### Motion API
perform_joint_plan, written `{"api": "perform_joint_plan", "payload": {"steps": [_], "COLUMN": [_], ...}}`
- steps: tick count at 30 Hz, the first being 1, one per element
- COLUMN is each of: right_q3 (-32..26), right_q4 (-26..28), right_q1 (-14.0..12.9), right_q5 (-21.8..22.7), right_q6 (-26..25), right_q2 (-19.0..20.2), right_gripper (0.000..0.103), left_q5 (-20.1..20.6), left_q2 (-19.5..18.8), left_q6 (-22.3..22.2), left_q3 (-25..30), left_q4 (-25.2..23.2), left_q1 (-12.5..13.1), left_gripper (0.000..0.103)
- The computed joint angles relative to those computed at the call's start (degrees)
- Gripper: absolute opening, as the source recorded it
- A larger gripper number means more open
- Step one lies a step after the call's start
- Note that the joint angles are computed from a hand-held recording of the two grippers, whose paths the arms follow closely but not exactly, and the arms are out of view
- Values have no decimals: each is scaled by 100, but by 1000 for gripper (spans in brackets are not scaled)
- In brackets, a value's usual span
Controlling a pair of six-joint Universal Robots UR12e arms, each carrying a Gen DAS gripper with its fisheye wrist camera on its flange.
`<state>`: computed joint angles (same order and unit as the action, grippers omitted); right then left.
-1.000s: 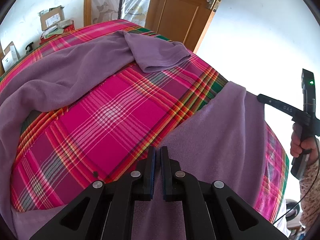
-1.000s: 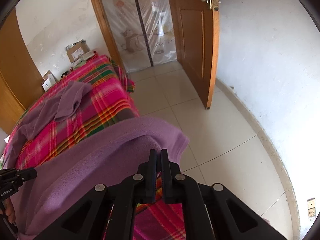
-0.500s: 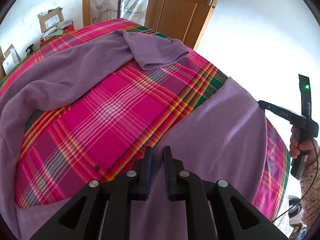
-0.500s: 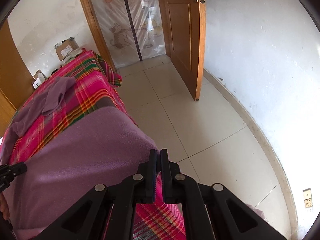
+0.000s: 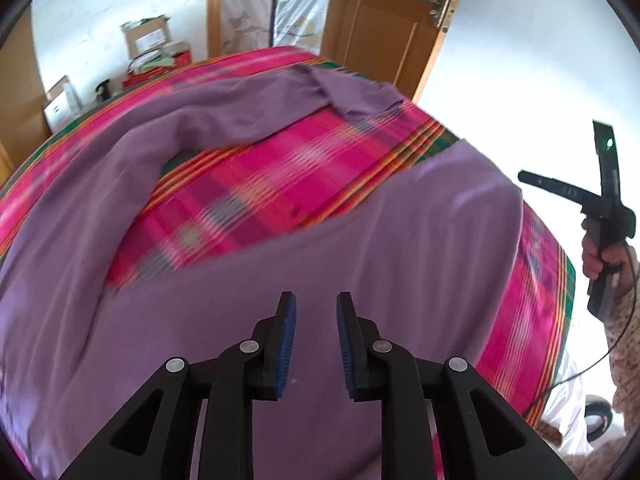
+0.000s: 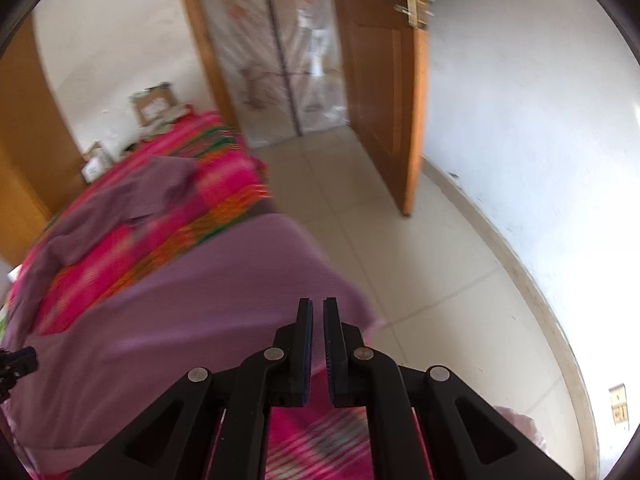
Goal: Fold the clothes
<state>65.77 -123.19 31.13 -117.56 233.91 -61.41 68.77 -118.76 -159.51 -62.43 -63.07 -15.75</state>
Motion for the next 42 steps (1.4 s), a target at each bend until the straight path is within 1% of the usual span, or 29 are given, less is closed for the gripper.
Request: {"api": "perform_joint_plan", "payload": {"steps": [4,7,11,13,15,18,21,23,25,32,35,37,38,39,40,41,42], "right_q3": [-462,-824,-1393,-1667,-1800,-1860,-1860,-1841,-1728,-1419,-1361,-1449,-1433,-1411,-1394,-1405,-1472], "right_q4": [-371,-483,-145,53,175,295,399,449,420,320,351,434,308,158,-17,-176,-208], "right_q1": [90,133,245,295,335,392,472,522,546,659,686,726,750,774,790,805,822], "right_q5": [692,1522,2080,2302,2447,2659,2643,2616,2669,2524,2489,2284,2200,2119,2144,2216,2256], "right_q6": [-839,-1443,-2030,-2272,-2425,-2685,-2818,-2883,-2908,-2885,-2833,-2810,-2861,-2921,-3026,-3153,-3267], "right_q2": [308,571,943,1113,1192,1224,1209,1185,1114,922,877,912,906,899,899,919,966], "right_gripper": [6,6,6,6,6,6,7,7,7,7,7,7,8,9,11,16,24], "left_q5": [224,388,368,444,402,187,39,-72,-125,-306,-411,-388,-326,-274,-221,-220,-222], "left_q2": [334,552,811,920,1036,1174,1334,1438,1538,1765,1827,1855,1878,1927,1977,2027,2075], "left_q6": [-89,-188,-262,-235,-308,-378,-520,-532,-586,-640,-679,-673,-700,-828,-965,-1158,-1359], "left_q3": [-484,-808,-1212,-1370,-1556,-1765,-2016,-2182,-2334,-2675,-2746,-2758,-2782,-2850,-2920,-2989,-3055], "left_q4": [24,11,33,13,100,140,248,306,373,636,604,529,568,698,834,967,1097], "left_q1": [126,188,302,329,376,445,512,562,595,679,734,758,775,813,852,919,989], "left_gripper": [22,22,22,22,22,22,22,22,22,22,22,22,22,22,22,22,22]}}
